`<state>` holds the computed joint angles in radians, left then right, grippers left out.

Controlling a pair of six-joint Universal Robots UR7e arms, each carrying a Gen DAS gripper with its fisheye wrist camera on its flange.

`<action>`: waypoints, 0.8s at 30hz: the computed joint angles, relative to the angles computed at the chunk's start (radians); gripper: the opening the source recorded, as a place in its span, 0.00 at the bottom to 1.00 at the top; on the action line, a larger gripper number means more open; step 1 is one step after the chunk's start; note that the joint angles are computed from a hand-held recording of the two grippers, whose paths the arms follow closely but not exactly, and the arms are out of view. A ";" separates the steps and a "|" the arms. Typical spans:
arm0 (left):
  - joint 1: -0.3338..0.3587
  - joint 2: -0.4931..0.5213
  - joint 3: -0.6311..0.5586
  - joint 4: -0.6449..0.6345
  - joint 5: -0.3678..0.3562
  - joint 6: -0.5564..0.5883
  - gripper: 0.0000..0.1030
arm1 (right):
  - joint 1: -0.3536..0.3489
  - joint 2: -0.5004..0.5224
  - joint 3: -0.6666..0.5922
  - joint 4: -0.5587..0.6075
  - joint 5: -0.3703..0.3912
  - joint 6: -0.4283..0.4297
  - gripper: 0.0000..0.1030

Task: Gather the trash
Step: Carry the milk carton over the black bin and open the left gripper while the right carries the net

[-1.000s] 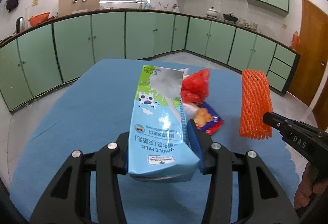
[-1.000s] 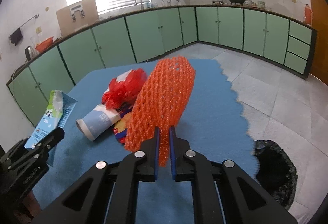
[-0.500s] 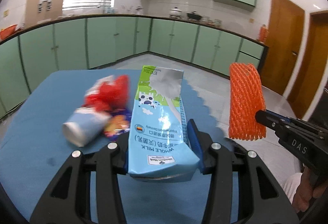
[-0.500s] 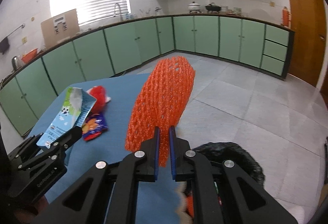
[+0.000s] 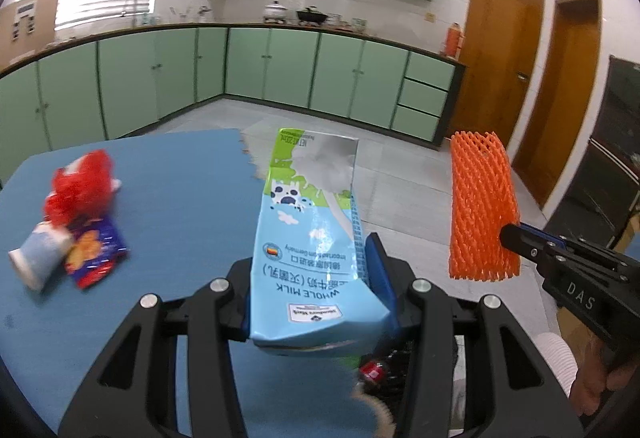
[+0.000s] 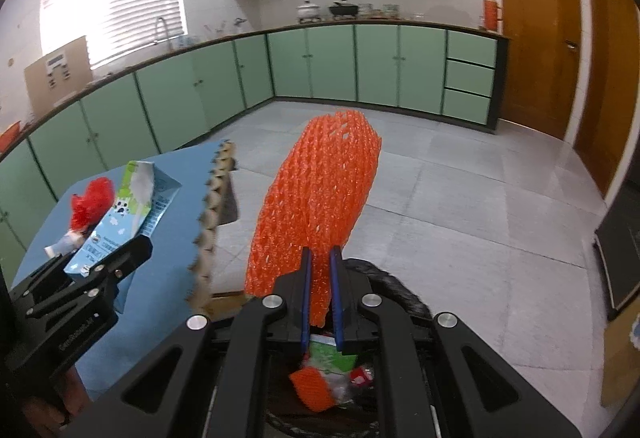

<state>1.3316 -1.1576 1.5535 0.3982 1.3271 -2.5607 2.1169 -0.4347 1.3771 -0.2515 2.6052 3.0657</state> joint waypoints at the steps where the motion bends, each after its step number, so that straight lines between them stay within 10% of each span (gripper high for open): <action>1: -0.008 0.012 0.004 -0.005 0.003 0.001 0.43 | -0.003 -0.011 0.018 -0.013 0.006 0.000 0.09; 24: -0.041 0.137 -0.037 0.005 -0.032 0.020 0.56 | -0.094 -0.086 0.176 -0.069 -0.005 0.100 0.09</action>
<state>1.2911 -1.0208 1.5167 0.4033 1.2954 -2.5403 2.0224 -0.5210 1.5535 -0.3209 2.6006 3.1652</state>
